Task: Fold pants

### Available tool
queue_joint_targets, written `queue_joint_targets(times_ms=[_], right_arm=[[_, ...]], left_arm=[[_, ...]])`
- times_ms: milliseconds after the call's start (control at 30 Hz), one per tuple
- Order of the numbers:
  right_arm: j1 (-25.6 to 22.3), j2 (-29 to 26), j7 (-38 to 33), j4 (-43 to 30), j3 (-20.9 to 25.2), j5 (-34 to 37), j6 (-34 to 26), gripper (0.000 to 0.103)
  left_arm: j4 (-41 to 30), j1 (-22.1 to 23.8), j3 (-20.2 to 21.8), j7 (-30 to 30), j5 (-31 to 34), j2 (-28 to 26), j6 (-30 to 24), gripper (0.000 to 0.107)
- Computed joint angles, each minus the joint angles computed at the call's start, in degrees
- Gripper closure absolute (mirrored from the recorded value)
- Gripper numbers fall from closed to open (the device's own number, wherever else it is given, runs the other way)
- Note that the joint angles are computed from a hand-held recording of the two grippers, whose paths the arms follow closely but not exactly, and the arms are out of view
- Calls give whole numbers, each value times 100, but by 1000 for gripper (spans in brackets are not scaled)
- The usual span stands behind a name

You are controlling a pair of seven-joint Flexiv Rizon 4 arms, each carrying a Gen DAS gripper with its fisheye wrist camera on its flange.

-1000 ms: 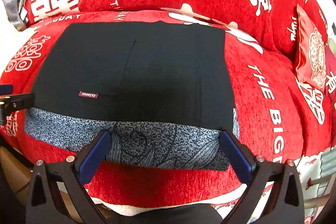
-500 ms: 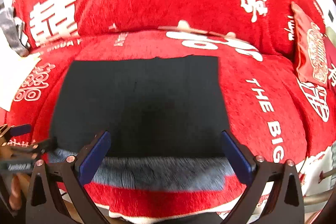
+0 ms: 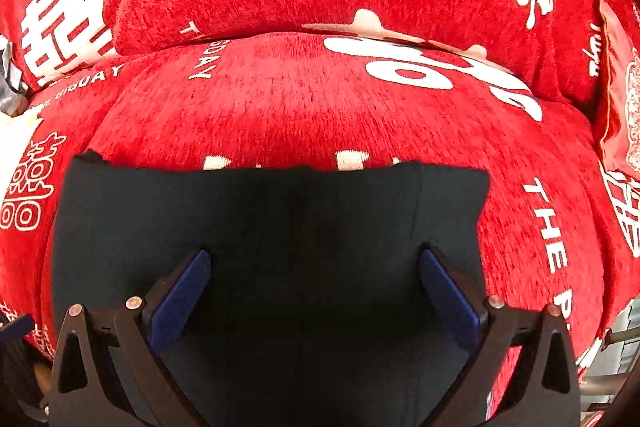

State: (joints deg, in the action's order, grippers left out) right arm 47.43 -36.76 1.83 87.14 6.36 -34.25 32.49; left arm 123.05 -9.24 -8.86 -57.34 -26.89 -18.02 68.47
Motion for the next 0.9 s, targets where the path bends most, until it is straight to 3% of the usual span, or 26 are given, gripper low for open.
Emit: queue_joint_targets(times_ms=[100,200,300,433,533,667,767,900], right_arm=[[267,199,539,99,-99,-226,-354,0],[334,336,1049,388,-5,-401,-188,0],[422,346,1363,503,55,-494,-277,0],[510,268,1319,401,110,-625,-552,0],[454,321,1385,525,126,-690,-388,0],[457,267,1329,481,120,-743,-429,0],[486,250,1424,481,92,-797,-446,0],[490,285,1494,501,102,-824,-452,0]], left_arm=[[-210,196,-149,115,-543,-17,-28,4],[-1037,-2,241,-812,11,-436,-470,4],[-1776,-111,286,-1284,398,-875,-877,4],[-2284,-171,112,-1441,555,-1213,-1176,4],[-2864,-629,625,-2168,1485,-1610,-1345,4],[-3393,-350,378,-2318,1211,-1971,-2097,4],[-3476,-435,426,-2192,1532,-1941,-1981,4],[-3121,-197,262,-2208,1151,-1659,-1693,4]])
